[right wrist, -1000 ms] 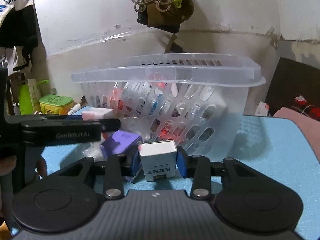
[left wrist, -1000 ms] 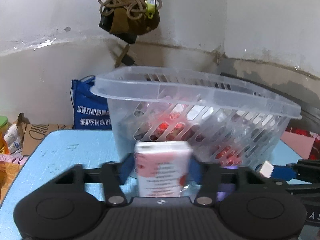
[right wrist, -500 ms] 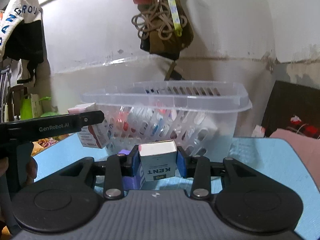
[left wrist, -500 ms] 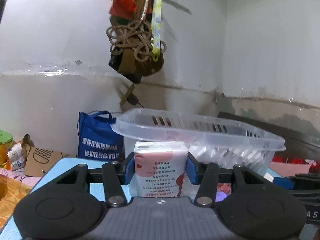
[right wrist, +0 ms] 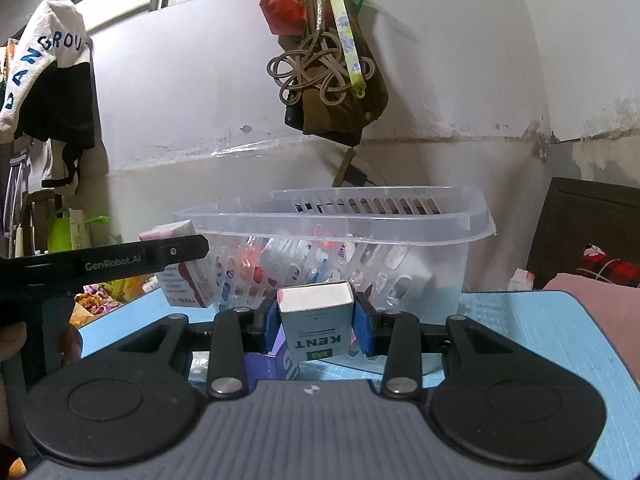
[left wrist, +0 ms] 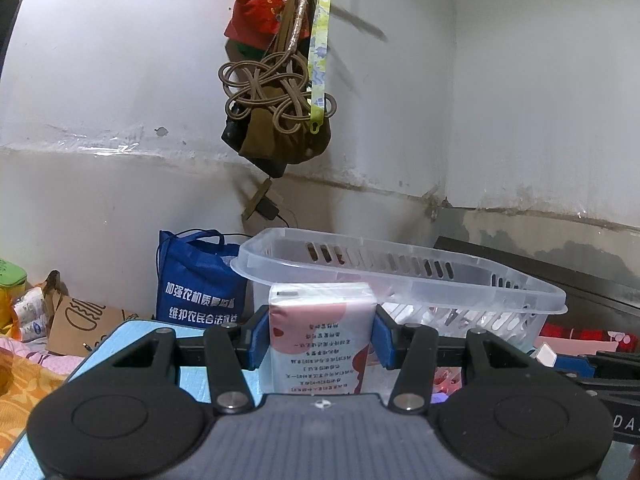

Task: Organize objects
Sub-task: 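Carry both boxes over the clear basket and open both tools to drop them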

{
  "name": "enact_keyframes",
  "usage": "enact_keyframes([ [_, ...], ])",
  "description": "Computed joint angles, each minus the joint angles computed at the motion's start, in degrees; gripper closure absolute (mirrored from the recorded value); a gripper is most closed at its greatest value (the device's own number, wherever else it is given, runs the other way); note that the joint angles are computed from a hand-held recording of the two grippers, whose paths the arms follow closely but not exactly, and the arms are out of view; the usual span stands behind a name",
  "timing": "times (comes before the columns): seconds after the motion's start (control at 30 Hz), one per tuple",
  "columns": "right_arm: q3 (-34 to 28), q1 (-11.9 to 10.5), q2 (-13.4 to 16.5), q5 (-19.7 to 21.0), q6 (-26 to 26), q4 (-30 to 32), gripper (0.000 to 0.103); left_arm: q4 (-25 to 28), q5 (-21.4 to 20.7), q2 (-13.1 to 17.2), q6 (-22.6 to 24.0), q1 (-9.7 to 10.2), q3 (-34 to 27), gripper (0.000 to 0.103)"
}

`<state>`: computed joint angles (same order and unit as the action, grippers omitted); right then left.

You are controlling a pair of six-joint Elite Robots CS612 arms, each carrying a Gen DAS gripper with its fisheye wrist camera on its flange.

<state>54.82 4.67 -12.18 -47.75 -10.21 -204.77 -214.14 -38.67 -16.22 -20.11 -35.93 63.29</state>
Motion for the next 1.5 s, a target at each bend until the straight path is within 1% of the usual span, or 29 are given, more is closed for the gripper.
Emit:
enact_keyframes([
  [0.23,-0.37,-0.14,0.38,0.56,0.87,-1.08,0.062,-1.73,0.49,0.34,1.15,-0.13,-0.37,0.048],
  [0.37,-0.27,-0.12,0.47,0.42,1.09,-2.23,0.062,-3.14,1.51,0.62,2.16,-0.27,-0.77,0.048],
  [0.4,-0.47,-0.2,0.63,0.82,1.79,-2.91,0.062,-3.15,1.75,0.51,1.83,-0.27,-0.69,0.048],
  [0.47,-0.51,-0.52,0.44,2.92,2.66,-1.59,0.062,-2.56,1.27,-0.38,0.11,-0.29,0.68,0.048],
  [0.5,-0.2,-0.67,0.18,3.65,2.69,-1.13,0.062,-2.98,1.74,-0.68,0.19,-0.54,1.25,0.048],
  [0.57,1.29,-0.93,-0.6,3.18,2.86,-3.03,0.062,-3.48,3.84,-1.08,1.41,-1.17,1.95,0.048],
  [0.67,3.67,-1.52,-2.12,4.4,2.92,-3.43,0.062,-4.37,2.14,-2.59,0.26,-1.6,4.81,0.048],
  [0.73,5.45,-1.86,-3.09,4.42,2.31,-4.51,0.062,-5.07,1.93,-3.21,0.94,-2.0,5.94,0.048],
  [0.8,6.15,-2.15,-3.68,5.09,2.68,-4.92,0.062,-6.07,0.24,-4.04,0.9,-2.15,7.31,0.048],
  [0.83,6.14,-2.34,-3.78,5.57,3.69,-5.61,0.062,-6.9,-0.45,-4.48,0.8,-2.22,7.91,0.048],
  [0.87,6.06,-2.41,-3.89,5.21,5.3,-7.08,0.062,-7.89,-0.81,-4.8,1.16,-2.31,8.25,0.048],
  [0.97,4.49,-2.49,-4.04,4.39,9.05,-9.7,0.062,-9.71,-2.69,-5.84,3.9,-1.98,7.97,0.048],
  [1.0,3.14,-2.28,-3.99,3.91,9.31,-9.44,0.062,-9.18,-3.41,-6.18,4.57,-1.63,7.23,0.048],
  [1.07,-0.3,-1.65,-3.66,2.62,8.69,-6.84,0.062,-6.97,-4.56,-6.51,4.71,-0.8,5.0,0.048],
  [1.1,-3.06,-1.32,-3.13,2.68,8.31,-3.99,0.062,-4.59,-4.52,-6.59,4.26,-0.33,3.49,0.048],
  [1.13,-5.67,-1.05,-2.55,2.67,8.16,-0.97,0.062,-1.47,-5.52,-6.81,2.85,0.3,2.25,0.048],
  [1.17,-8.99,-0.77,-1.59,2.63,8.3,2.4,0.062,0.67,-7.39,-6.81,1.71,1.0,0.96,0.048],
  [1.2,-11.37,-0.51,-0.88,2.24,7.6,4.96,0.062,3.08,-8.49,-6.66,1.19,1.54,-0.44,0.048],
  [1.27,-15.24,0.19,0.43,-0.53,6.22,8.43,0.062,8.1,-9.8,-6.29,-0.21,2.4,-2.93,0.048],
  [1.3,-16.55,0.32,0.9,-0.64,5.38,10.04,0.062,10.03,-10.31,-5.98,-0.19,2.73,-4.16,0.048],
  [1.33,-18.36,0.52,1.64,-0.75,4.8,12.1,0.062,11.58,-10.37,-5.69,-0.35,2.95,-5.11,0.048],
  [1.4,-20.36,0.71,2.68,-0.83,3.71,14.31,0.061,12.71,-10.42,-4.89,-0.73,3.23,-6.67,0.047],
  [1.43,-21.5,0.82,3.28,-0.61,2.64,15.82,0.06,12.99,-9.99,-4.29,-0.59,3.31,-7.52,0.041],
  [1.47,-22.77,0.87,3.91,0.18,1.16,18.17,0.055,13.87,-8.58,-3.5,-0.31,3.29,-8.72,0.032],
  [1.5,-23.62,0.88,4.47,0.62,0.29,19.17,0.035,16.22,-6.23,-2.74,-0.4,3.2,-10.0,0.015],
])
